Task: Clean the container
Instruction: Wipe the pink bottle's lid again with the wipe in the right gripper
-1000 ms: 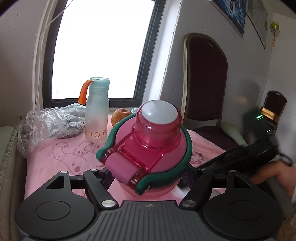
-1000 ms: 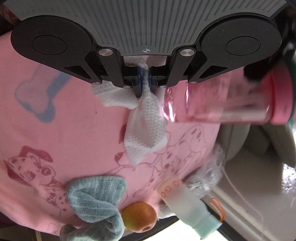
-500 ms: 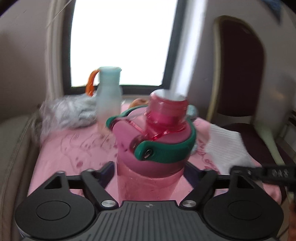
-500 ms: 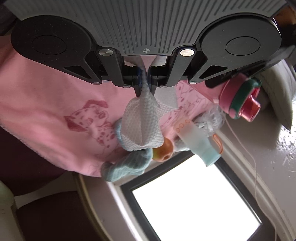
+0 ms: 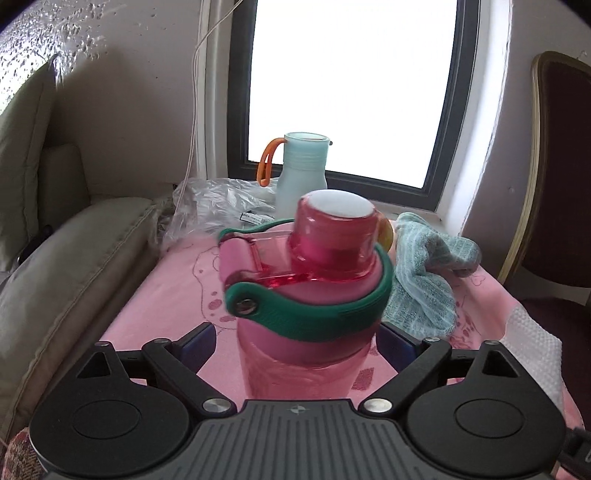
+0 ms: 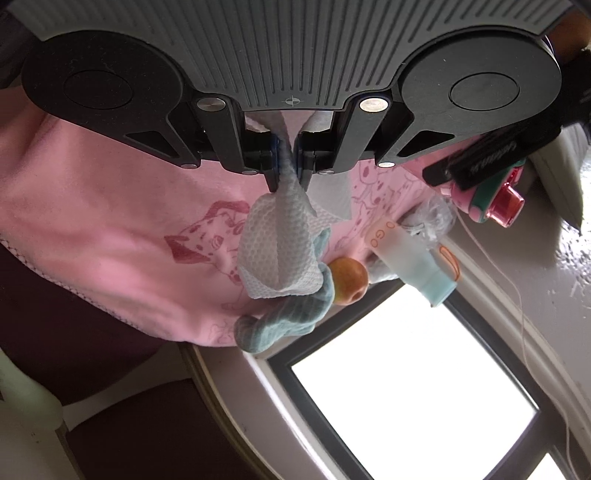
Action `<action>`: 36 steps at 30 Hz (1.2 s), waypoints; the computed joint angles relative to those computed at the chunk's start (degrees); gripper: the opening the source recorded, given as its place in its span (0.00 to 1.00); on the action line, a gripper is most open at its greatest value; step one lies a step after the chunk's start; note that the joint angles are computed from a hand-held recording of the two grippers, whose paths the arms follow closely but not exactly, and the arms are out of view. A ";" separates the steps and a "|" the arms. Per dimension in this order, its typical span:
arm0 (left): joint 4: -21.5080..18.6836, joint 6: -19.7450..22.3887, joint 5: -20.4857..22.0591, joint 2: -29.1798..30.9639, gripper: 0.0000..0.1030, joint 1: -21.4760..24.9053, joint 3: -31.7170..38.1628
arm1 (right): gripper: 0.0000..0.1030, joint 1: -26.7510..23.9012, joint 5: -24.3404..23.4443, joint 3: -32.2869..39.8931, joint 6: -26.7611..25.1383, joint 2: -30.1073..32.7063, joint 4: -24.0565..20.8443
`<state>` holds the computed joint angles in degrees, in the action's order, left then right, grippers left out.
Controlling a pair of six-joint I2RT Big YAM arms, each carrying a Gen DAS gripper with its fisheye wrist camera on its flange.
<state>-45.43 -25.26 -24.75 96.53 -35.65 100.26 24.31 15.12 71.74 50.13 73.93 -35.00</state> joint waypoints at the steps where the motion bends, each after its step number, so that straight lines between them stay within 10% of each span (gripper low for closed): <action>1: -0.21 0.03 0.08 0.11 0.82 -0.02 0.22 | 0.15 0.03 -0.02 -0.12 0.01 -0.17 0.01; 2: 0.05 0.63 0.76 -0.01 0.70 0.12 0.09 | 0.15 0.05 -0.04 -0.29 0.03 -0.36 0.08; 8: 4.90 9.54 8.51 -2.28 0.69 1.93 -3.63 | 0.15 0.25 0.38 -0.62 0.02 -0.91 0.04; 15: 14.48 23.54 29.99 -7.05 0.69 8.41 -12.37 | 0.15 1.42 1.20 0.81 -1.33 -0.21 -0.08; 23: 19.73 28.23 47.36 -10.68 0.69 15.09 -19.07 | 0.15 2.91 0.99 3.90 -3.54 2.22 -0.62; 32: 25.80 36.56 51.95 -13.42 0.69 16.02 -24.68 | 0.14 4.68 -2.01 13.61 -10.65 9.10 -6.54; 36: 26.95 37.08 51.71 -14.05 0.69 16.12 -25.85 | 0.14 1.73 -20.78 12.06 -7.39 9.33 6.53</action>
